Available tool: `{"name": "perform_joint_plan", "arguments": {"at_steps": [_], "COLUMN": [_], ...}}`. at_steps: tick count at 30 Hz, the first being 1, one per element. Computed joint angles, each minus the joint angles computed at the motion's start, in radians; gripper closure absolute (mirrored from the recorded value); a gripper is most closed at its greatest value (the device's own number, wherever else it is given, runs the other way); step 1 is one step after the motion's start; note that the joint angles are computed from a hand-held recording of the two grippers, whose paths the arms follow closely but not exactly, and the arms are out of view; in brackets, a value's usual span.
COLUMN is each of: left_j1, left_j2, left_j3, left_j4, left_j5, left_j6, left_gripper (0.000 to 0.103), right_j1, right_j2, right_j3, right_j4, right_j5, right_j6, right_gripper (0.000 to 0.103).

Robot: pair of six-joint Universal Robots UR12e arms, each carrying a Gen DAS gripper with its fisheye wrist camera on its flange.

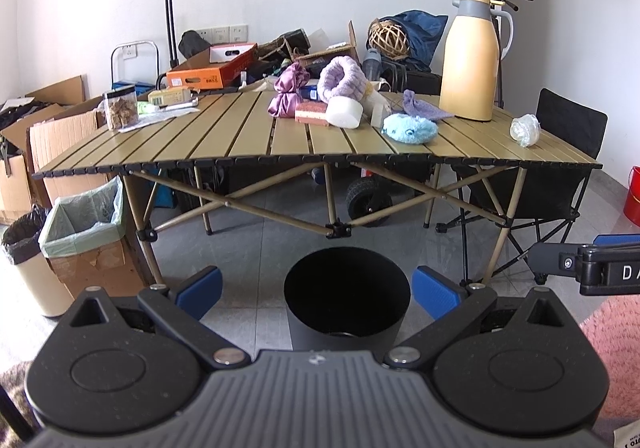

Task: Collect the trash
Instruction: 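Move the left tool to the blue plush toy while the right tool approaches the plastic bag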

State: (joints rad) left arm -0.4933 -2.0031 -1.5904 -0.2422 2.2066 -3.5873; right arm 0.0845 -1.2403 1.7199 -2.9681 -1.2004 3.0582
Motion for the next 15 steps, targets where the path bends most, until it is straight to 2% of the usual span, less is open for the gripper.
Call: {"name": "perform_joint_plan", "arguments": {"at_steps": [12,15], "left_j1": [0.017,0.028], "left_j2": [-0.06,-0.075], "left_j3": [0.072,0.098], "left_j4": [0.064,0.076], "left_j5": [0.012,-0.01], "left_j6": [0.089,0.102], "left_gripper": [0.0,0.0], "right_j1": [-0.004,-0.006], "right_j2": [0.05,0.066], "right_j3": [-0.059,-0.079], "right_j4": [-0.036,-0.048], "right_j5": [-0.031,-0.042], "right_j6": [0.042,0.055], "right_gripper": [0.0,0.0]}}
